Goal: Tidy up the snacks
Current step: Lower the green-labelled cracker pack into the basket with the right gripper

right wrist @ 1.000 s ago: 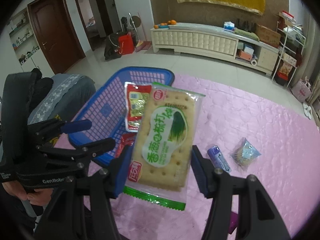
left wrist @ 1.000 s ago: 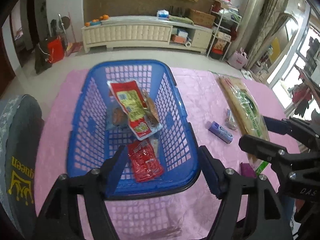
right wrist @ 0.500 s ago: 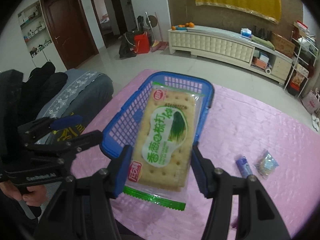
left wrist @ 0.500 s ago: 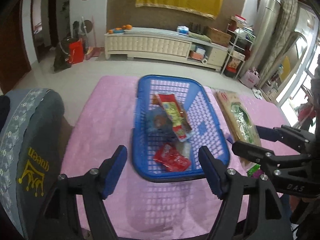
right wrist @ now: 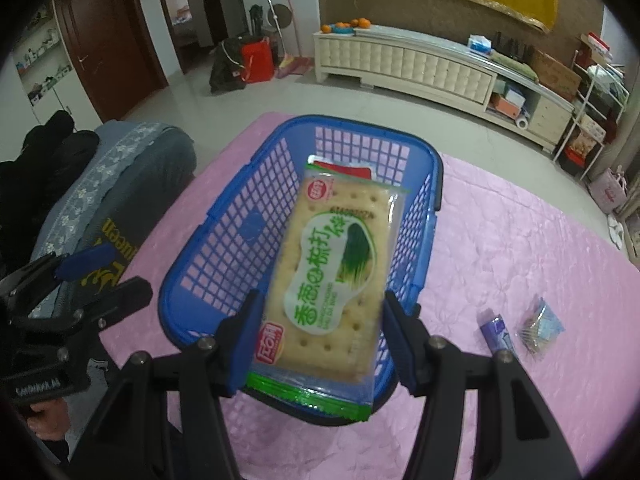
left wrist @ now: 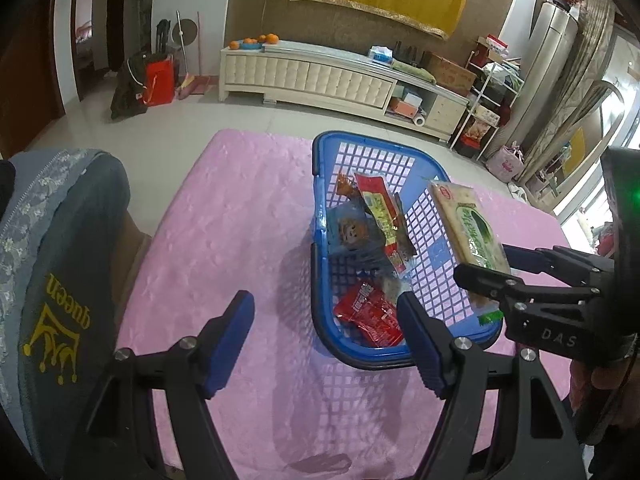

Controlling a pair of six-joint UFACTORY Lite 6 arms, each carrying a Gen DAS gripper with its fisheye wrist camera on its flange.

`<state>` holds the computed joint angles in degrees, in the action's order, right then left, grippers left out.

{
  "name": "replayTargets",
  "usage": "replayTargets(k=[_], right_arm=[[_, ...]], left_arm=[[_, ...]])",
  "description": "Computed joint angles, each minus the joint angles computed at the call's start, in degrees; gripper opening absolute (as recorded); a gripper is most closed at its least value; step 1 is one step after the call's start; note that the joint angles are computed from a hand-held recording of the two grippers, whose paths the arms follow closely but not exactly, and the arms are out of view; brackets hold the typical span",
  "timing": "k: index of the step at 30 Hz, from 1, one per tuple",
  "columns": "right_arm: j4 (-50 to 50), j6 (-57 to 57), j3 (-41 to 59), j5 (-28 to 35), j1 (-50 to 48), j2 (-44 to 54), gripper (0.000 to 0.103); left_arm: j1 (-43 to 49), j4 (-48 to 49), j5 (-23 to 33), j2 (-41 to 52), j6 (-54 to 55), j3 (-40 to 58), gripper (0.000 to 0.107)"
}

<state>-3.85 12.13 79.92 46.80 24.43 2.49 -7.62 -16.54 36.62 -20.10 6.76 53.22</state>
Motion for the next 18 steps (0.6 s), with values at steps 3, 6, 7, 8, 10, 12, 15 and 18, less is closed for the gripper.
replayTargets(k=[3,6,7,8,10,12,15,18], right_arm=[[-4.2,5.1,0.2,0.4,0.8,1.0,0.069],[-6.4,8.2,-0.8,0.8,0.2,0.0,0.084],[-6.6,8.4,-1.3,0.9,0.0,-1.0,0.084],[-6.9,8.5,-1.6,1.3,0.0,-1.8,0.084],[-6.0,7.4,-1.7,2.0,-0.3,-3.1,0.085],[-4.3,5.7,-2.3,2.8,-0.8,-5.5,0.085],[-2.8,4.1,-2.9,3.8,-1.6,-8.4,0.085],[-0.6,1.6,-4.3,5.3,-3.2,-12.4,0.085]], left_arm=[[-0.3,0.0,-0.1,0.3,-0.1,-0.3,0.072],[-1.2,1.5,0.3,-1.1,-1.6,-1.0,0.072],[-1.1,1.6,0.6,-1.5,-1.7,-1.1,0.072],[-1.5,2.2,0.8,-1.8,-2.5,-1.0,0.072],[-2.3,3.4,1.6,-2.5,-4.2,-0.3,0.072],[-4.4,5.8,2.3,-3.4,-7.5,0.5,0.072],[-9.8,12.0,3.3,-4.6,-14.8,1.9,0.072],[-17.3,20.2,5.2,-5.1,-24.3,4.2,0.072]])
